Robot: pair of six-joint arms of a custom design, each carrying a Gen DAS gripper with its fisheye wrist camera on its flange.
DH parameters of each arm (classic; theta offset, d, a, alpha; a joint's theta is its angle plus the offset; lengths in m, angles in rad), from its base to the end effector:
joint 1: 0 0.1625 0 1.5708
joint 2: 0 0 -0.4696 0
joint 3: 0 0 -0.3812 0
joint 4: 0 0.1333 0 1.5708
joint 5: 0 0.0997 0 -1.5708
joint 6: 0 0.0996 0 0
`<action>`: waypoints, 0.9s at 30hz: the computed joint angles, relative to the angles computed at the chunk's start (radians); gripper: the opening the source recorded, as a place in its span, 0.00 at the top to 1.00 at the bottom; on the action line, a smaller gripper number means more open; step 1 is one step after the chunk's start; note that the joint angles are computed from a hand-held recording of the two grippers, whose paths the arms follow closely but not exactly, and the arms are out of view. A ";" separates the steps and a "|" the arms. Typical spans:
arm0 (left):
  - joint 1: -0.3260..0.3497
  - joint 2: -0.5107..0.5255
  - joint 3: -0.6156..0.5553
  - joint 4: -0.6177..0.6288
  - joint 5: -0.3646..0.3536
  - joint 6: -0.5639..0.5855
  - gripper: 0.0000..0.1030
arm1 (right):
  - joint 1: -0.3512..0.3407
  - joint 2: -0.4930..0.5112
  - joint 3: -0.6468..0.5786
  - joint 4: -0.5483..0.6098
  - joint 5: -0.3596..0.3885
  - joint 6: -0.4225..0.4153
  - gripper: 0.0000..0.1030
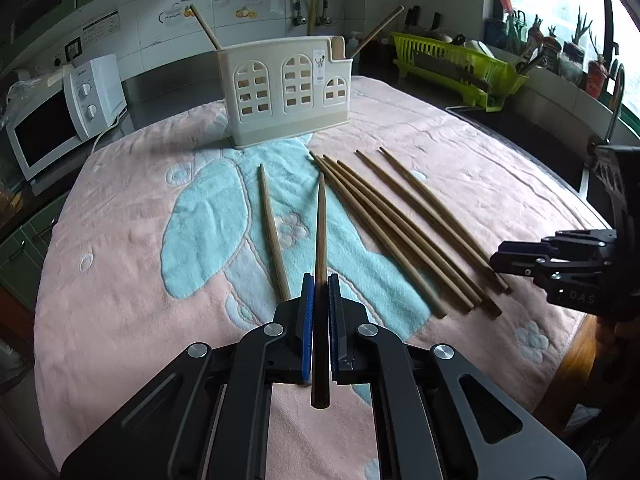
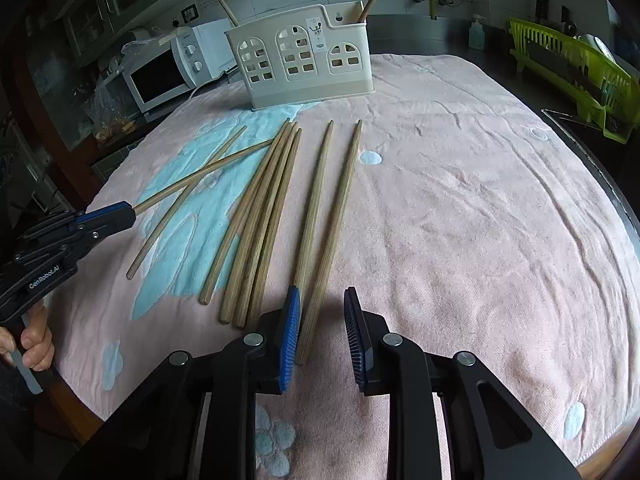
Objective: Organize utensils
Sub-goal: 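Close the left gripper on a chopstick while the right gripper grasps another, then raise both held chopsticks and lower them into the white holder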
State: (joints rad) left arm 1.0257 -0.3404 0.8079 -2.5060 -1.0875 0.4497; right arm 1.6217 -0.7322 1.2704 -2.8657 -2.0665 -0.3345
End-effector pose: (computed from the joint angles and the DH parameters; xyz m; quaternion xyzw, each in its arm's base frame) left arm -0.3192 -0.8727 0.1137 0.4019 0.8565 -0.2358 0.2218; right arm 0.1270 -0.8038 0.2858 0.0836 -0.9016 0.3223 0.2763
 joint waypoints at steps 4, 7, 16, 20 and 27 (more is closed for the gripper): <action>-0.001 -0.004 -0.002 -0.021 -0.019 -0.009 0.95 | 0.005 0.023 -0.037 0.000 -0.025 0.000 0.87; 0.000 0.001 -0.017 -0.021 -0.028 -0.015 0.95 | 0.003 0.039 -0.061 0.017 -0.032 0.012 0.88; -0.001 0.017 -0.059 -0.023 -0.051 -0.021 0.95 | 0.020 0.072 -0.081 -0.009 -0.105 -0.038 0.88; -0.002 0.035 -0.107 -0.014 -0.061 -0.028 0.95 | 0.016 0.060 -0.063 -0.034 -0.091 -0.041 0.93; -0.004 0.082 -0.226 0.027 -0.072 -0.037 0.95 | 0.032 0.030 -0.032 -0.172 -0.093 -0.140 0.94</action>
State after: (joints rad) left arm 1.0213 -0.2589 0.5821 -2.4790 -1.1598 0.4129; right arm 1.6536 -0.7027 1.2383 -3.0377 -2.1597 -0.4742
